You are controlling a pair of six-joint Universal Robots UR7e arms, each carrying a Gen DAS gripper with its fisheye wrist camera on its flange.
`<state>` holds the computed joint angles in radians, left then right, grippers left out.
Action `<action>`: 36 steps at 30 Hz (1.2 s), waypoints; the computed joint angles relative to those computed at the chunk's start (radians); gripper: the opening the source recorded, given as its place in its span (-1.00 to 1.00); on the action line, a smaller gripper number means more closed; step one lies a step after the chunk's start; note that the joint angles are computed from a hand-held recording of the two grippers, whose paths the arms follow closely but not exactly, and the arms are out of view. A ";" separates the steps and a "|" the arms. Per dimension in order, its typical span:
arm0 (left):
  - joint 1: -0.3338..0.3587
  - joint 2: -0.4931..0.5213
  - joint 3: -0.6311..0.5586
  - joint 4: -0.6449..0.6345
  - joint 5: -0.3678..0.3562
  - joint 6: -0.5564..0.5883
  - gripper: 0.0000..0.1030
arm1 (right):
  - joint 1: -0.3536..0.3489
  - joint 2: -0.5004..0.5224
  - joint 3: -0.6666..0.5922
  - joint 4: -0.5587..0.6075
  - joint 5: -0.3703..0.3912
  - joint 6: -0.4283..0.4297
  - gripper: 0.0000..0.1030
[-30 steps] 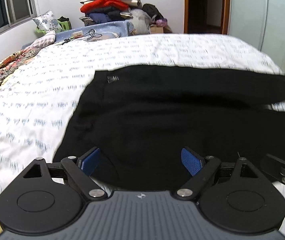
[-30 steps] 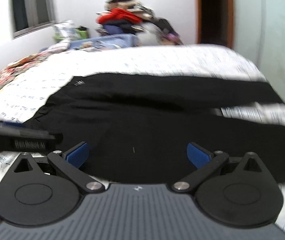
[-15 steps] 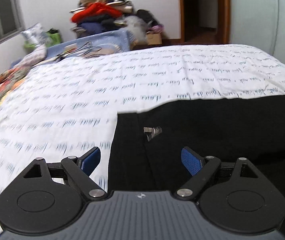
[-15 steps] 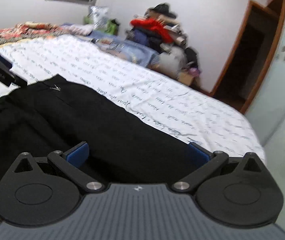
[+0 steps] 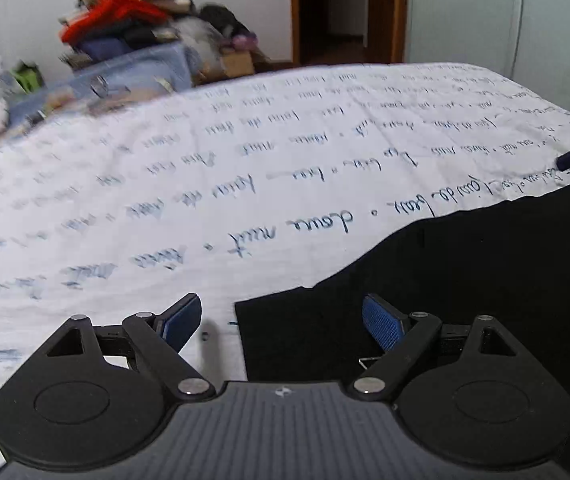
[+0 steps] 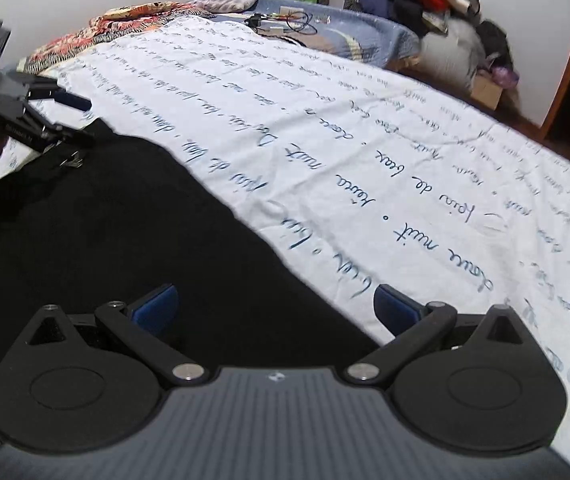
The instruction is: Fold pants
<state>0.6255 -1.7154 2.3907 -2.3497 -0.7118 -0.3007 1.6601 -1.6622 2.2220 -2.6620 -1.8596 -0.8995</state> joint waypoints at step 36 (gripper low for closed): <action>-0.242 -0.058 0.083 0.033 0.232 -0.061 -0.39 | 0.124 0.082 0.204 -0.718 -0.139 -0.387 -0.95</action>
<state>0.3830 -1.7732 2.4742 -2.3166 -0.4794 -0.3619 1.7843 -1.5797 2.4262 -3.3803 -1.9983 -1.2861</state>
